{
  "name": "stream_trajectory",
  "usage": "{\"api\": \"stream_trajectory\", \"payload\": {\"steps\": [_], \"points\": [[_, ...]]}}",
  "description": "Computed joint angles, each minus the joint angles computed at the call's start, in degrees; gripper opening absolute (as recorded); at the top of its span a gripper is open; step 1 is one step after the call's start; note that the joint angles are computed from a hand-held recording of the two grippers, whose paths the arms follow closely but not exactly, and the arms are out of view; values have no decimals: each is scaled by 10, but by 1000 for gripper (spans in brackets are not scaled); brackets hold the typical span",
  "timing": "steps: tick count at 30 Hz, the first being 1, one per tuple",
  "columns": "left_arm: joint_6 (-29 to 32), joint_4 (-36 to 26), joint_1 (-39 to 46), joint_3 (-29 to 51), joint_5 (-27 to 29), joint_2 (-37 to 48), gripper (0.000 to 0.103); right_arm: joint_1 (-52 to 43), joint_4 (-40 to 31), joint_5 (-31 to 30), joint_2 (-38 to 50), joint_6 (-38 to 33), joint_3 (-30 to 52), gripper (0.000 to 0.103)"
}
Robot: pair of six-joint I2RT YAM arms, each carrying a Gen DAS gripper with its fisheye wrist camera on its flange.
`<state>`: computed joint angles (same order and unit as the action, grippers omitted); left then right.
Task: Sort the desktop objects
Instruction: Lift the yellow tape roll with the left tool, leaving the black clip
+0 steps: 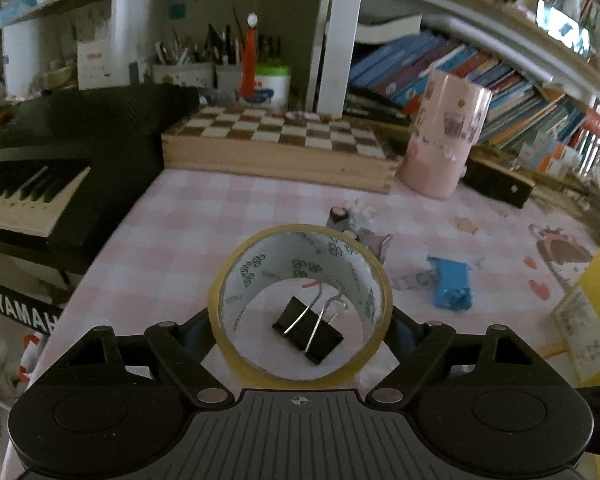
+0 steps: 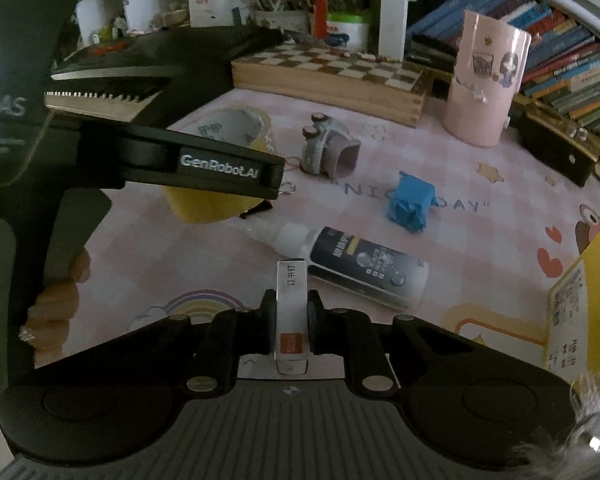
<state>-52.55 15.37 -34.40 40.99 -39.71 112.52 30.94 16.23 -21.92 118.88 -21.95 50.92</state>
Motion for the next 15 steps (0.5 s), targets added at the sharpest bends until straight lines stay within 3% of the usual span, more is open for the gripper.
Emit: {"api": "stream_trajectory", "payload": {"steps": [15], "points": [[-108,-119,-139,-51,-110,-120,86,-5,75,7,-128,37,-159,14]]}}
